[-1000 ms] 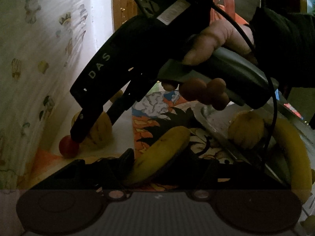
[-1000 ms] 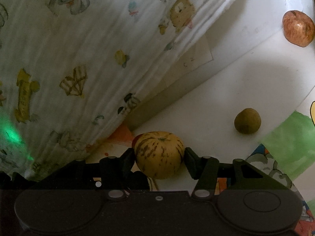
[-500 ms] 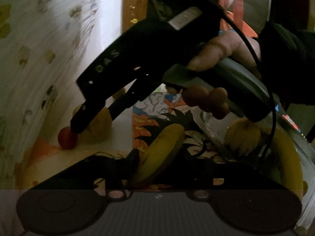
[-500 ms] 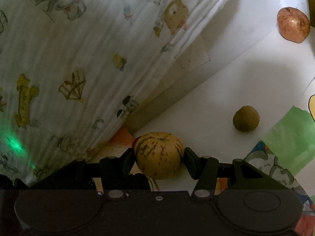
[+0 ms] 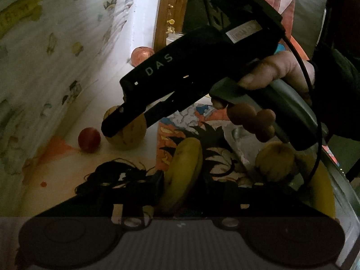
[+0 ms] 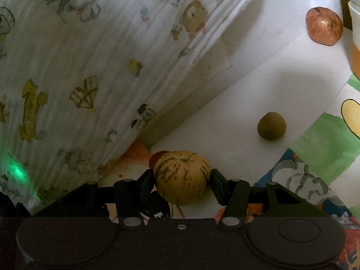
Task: Organize fruits
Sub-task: 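Lift the banana with the left tool while the right tool lifts the striped melon, then carry the banana and striped melon over the tray and lower them toward it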
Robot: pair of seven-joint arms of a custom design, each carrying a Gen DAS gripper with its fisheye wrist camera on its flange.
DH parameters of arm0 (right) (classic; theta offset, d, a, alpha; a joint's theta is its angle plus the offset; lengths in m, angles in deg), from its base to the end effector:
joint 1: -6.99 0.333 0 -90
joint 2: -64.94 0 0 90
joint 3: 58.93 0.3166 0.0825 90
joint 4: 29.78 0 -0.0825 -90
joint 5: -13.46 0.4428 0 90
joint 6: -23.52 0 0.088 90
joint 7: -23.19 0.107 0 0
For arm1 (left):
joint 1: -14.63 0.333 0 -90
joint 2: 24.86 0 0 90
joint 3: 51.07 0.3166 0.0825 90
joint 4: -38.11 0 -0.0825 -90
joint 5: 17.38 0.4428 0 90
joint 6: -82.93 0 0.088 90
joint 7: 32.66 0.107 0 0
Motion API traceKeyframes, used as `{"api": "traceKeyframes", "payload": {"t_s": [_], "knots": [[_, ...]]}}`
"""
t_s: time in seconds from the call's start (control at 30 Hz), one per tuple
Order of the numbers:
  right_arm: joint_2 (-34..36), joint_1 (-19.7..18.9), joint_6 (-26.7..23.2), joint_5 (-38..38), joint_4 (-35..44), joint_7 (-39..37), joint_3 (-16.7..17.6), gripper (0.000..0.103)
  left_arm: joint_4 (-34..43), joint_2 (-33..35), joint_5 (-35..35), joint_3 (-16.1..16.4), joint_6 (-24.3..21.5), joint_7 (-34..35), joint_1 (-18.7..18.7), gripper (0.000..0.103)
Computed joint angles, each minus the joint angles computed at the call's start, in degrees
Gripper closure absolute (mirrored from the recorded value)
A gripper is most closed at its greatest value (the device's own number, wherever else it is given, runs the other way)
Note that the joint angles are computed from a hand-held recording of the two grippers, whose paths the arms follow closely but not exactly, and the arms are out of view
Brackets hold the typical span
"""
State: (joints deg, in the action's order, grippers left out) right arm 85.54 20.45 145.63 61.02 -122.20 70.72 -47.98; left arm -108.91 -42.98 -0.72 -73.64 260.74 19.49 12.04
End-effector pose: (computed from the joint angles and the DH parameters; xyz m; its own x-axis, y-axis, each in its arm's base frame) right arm 0.6645 0.3203 0.4309 0.6692 -0.5006 -0.5491 -0.7427 -0.4738 -0.4731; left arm 0.4555 -0.2427 0.4237 -0.1623 -0.9757 0.1474 -0.6830 0.0033 -0.7304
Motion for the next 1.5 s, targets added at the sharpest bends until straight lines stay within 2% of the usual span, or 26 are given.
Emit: {"api": "traceKeyframes", "payload": {"t_s": [0.13, 0.23, 0.33, 0.47, 0.57, 0.87, 1.0, 1.17, 1.27, 1.5], "knots": [[0.1, -0.3, 0.3, 0.0, 0.1, 0.5, -0.1, 0.047, 1.9, 1.8, 2.0, -1.5, -0.5, -0.5, 1.7, 0.063], [-0.3, -0.6, 0.7, 0.7, -0.6, 0.5, -0.2, 0.047, 2.9, 2.4, 3.2, -1.8, -1.3, -2.0, 2.1, 0.067], [-0.9, -0.8, 1.5, 1.5, -1.6, 0.3, -0.2, 0.047, 2.9, 2.4, 3.5, -0.7, -1.6, -2.6, 0.9, 0.068], [-2.2, -1.0, 2.5, 3.1, -3.6, 0.1, -0.3, 0.047, 0.8, 1.1, -1.5, 3.4, 0.0, -2.5, -3.4, 0.069], [-3.6, -1.3, 3.5, 5.1, -5.6, -0.9, -0.5, 0.047, -1.1, -0.7, -5.3, 5.1, 0.1, -2.6, -5.1, 0.069], [-9.3, -0.8, 4.9, 8.9, -11.1, -2.4, -1.7, 0.047, -7.4, -8.8, -11.4, 3.2, -0.6, -9.3, -3.3, 0.069], [-13.1, -0.2, 5.3, 10.5, -14.2, -2.8, -2.8, 0.047, -9.6, -11.7, -14.1, 5.9, -1.2, -10.2, -6.4, 0.070], [-19.1, 1.0, 6.2, 11.4, -19.5, -2.8, -4.7, 0.047, -10.6, -14.6, -14.8, 4.6, -2.2, -11.4, -7.0, 0.070], [-22.9, 1.7, 6.4, 11.5, -23.0, -2.8, -6.1, 0.047, -10.8, -15.9, -14.3, 2.5, -2.8, -13.1, -6.0, 0.070], [-32.1, 2.8, 7.1, 11.9, -31.6, -2.7, -9.7, 0.047, -10.3, -17.9, -13.0, 1.2, -2.6, -14.1, -7.6, 0.070]]}}
